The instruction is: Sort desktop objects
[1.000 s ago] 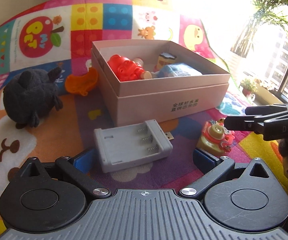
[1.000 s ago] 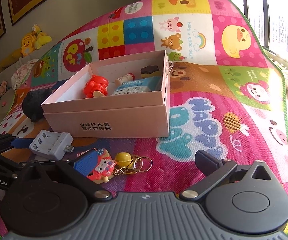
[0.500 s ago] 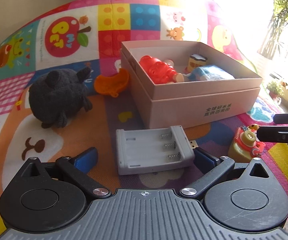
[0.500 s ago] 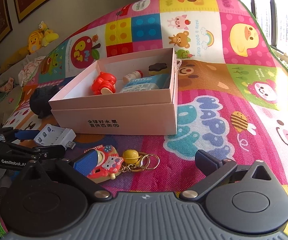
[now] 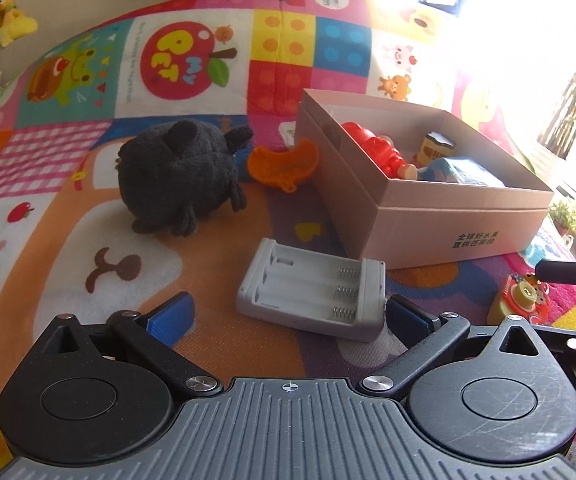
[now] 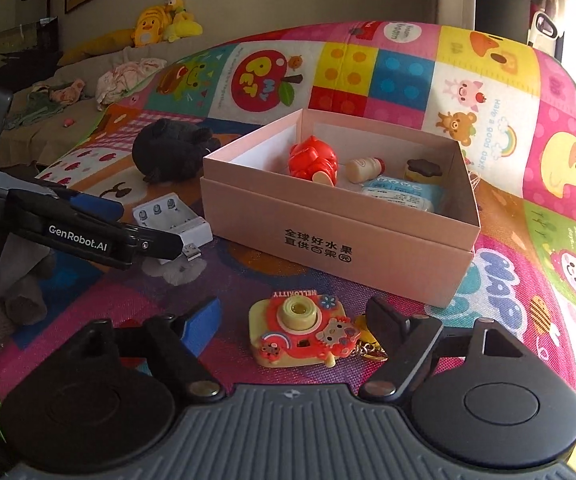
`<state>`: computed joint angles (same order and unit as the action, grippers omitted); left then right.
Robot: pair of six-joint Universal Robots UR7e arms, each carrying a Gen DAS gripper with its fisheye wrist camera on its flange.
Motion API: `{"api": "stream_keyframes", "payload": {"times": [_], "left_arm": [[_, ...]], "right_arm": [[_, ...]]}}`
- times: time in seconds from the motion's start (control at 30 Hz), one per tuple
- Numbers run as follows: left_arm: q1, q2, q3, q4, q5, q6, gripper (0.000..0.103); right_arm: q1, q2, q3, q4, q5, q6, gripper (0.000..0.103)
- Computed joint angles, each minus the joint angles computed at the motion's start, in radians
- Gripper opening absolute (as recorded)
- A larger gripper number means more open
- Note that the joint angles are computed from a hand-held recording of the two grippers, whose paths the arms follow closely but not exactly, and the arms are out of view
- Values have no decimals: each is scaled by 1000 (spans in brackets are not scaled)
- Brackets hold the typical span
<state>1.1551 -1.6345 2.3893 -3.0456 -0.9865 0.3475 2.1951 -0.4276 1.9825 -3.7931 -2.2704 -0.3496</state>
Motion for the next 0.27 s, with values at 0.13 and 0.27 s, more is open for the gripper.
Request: {"api": "stream_keyframes", "payload": {"times": [0.13,0.27], "left_arm": [[0,-1,0,0,0,2,103],[0,-1,0,0,-1,0,103]], "right_arm": [[-12,-10,0,39,44,-13,82],[-14,-6,-9,66,32,-24,83]]}}
